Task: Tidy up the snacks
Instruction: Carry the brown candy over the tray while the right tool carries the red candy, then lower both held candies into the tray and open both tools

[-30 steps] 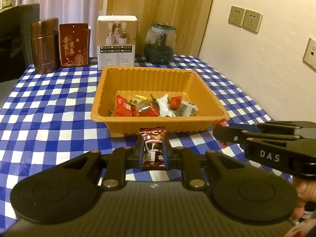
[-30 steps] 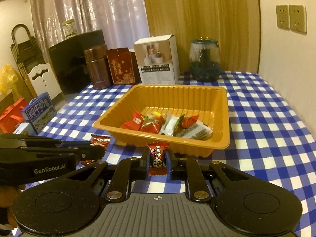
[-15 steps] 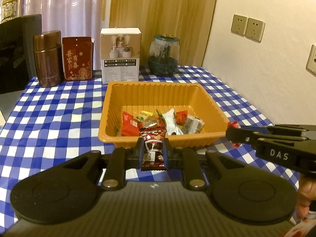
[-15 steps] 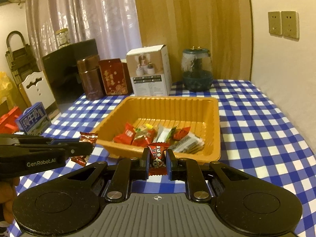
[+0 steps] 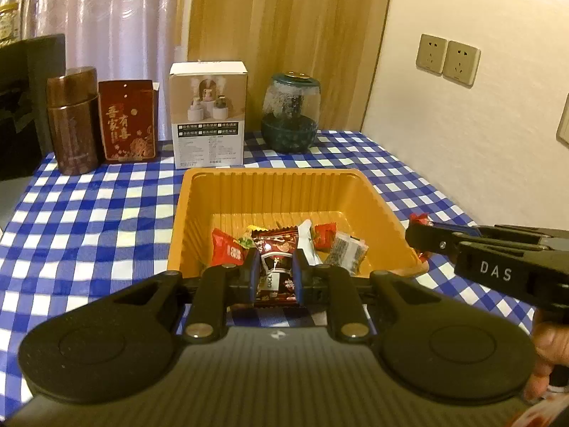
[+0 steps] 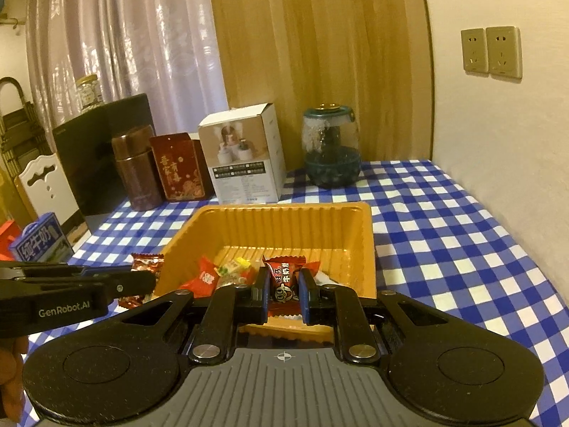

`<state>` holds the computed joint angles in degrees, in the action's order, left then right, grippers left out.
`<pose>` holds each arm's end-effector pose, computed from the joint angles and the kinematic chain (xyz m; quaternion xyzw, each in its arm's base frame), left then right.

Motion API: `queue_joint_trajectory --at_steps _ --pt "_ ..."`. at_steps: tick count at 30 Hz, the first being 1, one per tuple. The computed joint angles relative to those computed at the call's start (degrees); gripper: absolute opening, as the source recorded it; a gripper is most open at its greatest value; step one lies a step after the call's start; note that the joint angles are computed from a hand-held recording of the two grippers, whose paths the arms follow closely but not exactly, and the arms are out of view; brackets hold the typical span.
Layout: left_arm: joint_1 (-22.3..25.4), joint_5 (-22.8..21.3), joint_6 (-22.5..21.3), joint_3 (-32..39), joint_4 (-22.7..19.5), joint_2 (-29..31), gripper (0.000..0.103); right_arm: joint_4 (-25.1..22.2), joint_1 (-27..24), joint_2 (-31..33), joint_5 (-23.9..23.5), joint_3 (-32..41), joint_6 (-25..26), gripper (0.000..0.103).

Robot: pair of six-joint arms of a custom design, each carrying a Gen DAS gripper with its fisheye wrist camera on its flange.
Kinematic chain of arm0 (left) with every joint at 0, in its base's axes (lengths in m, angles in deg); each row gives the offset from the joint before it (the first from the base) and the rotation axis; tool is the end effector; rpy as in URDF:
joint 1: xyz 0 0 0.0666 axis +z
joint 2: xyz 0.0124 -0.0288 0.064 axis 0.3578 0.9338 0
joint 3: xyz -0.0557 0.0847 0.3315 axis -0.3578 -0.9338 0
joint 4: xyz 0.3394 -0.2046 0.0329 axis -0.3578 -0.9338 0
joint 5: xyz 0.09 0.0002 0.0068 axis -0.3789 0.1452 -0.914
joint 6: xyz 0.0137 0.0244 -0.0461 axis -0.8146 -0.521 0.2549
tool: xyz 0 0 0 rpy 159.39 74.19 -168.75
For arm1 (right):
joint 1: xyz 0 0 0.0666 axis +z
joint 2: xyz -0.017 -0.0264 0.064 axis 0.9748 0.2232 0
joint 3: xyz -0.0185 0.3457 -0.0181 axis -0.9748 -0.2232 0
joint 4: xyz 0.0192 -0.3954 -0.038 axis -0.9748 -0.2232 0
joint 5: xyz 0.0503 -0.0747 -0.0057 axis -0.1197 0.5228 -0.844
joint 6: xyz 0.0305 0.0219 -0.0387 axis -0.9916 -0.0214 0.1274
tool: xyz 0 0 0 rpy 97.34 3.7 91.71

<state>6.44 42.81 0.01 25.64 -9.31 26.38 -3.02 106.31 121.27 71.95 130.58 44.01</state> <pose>0.5591 -0.1402 0.4308 -0.0249 0.8809 -0.0512 0.4698 0.5859 0.3300 0.4087 -0.1569 0.8337 0.2098 0.4861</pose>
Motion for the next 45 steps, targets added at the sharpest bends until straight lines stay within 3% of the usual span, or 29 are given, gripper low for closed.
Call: queue_joint_trajectory --at_steps 21,45 --pt "2.9 2.0 -1.2 12.3 -3.8 10.4 0.017 -6.4 -0.5 13.7 0.8 19.0 -3.0 0.017" --pt "4.3 3.1 -0.7 17.7 -6.2 15.6 0.017 -10.0 -0.9 19.6 0.8 27.4 -3.1 0.017"
